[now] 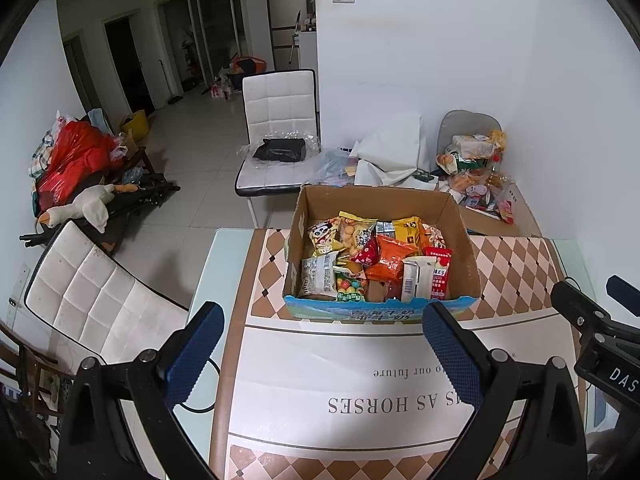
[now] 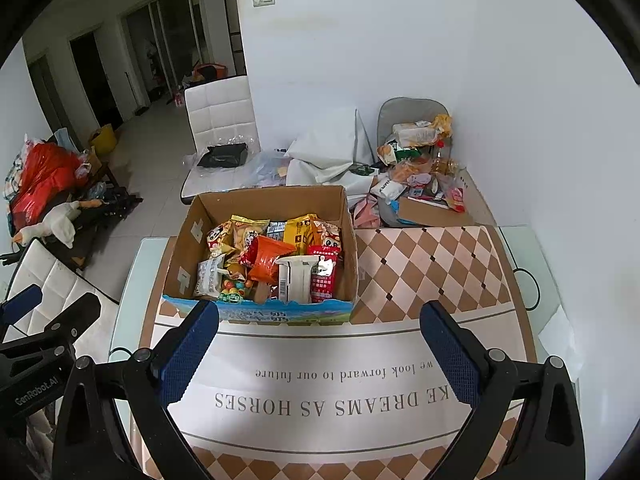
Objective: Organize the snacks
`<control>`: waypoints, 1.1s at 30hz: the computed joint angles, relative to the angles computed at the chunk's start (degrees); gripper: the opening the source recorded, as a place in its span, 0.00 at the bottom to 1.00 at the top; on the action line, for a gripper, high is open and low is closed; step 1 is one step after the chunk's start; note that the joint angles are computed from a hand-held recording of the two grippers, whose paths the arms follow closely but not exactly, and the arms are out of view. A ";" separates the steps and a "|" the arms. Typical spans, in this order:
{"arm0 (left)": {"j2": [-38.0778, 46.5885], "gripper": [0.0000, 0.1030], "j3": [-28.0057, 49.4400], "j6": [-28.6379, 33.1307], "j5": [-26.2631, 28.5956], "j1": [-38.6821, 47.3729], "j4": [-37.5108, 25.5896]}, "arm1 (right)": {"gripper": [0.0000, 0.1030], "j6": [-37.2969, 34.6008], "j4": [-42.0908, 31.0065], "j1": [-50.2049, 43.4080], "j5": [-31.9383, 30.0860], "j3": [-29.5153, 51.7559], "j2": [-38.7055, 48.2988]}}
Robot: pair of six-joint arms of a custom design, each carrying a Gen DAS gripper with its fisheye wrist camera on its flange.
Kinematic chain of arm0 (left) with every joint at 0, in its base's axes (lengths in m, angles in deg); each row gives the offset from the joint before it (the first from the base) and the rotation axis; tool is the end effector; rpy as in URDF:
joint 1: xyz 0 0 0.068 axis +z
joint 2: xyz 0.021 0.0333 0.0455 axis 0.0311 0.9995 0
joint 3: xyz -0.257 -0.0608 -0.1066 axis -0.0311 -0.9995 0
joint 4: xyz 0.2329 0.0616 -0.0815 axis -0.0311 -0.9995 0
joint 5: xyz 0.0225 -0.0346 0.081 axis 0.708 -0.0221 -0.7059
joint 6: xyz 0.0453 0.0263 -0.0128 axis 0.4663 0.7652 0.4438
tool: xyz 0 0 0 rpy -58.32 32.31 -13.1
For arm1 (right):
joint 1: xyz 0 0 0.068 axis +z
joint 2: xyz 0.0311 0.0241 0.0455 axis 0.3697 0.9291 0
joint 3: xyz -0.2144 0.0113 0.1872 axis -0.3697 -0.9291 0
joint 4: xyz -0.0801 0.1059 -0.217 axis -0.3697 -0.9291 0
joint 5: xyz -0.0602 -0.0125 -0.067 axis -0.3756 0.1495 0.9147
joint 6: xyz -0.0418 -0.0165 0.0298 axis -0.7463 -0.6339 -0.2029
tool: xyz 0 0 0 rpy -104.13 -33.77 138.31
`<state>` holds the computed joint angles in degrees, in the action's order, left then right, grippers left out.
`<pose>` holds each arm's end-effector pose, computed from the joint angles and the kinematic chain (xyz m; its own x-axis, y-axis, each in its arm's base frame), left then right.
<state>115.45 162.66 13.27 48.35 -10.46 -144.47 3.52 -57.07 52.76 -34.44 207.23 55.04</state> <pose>0.3103 -0.0654 0.4171 -0.7778 0.1316 -0.6145 0.1538 0.9880 0.0169 0.2734 0.1469 0.4335 -0.7677 0.1868 -0.6130 0.2348 0.9720 0.0022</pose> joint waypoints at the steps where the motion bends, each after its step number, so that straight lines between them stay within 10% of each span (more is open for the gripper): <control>1: 0.12 0.99 0.27 -0.12 -0.11 -0.16 -0.03 | 0.99 0.02 0.12 -0.02 0.05 -0.24 -0.16; 33: 1.04 0.99 3.03 -1.06 -0.84 -1.06 -1.44 | 0.99 -0.04 -1.07 -0.56 -0.19 0.82 -0.97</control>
<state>116.49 165.69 12.21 47.51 -11.52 -145.91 3.48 -58.14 52.20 -34.63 208.05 54.07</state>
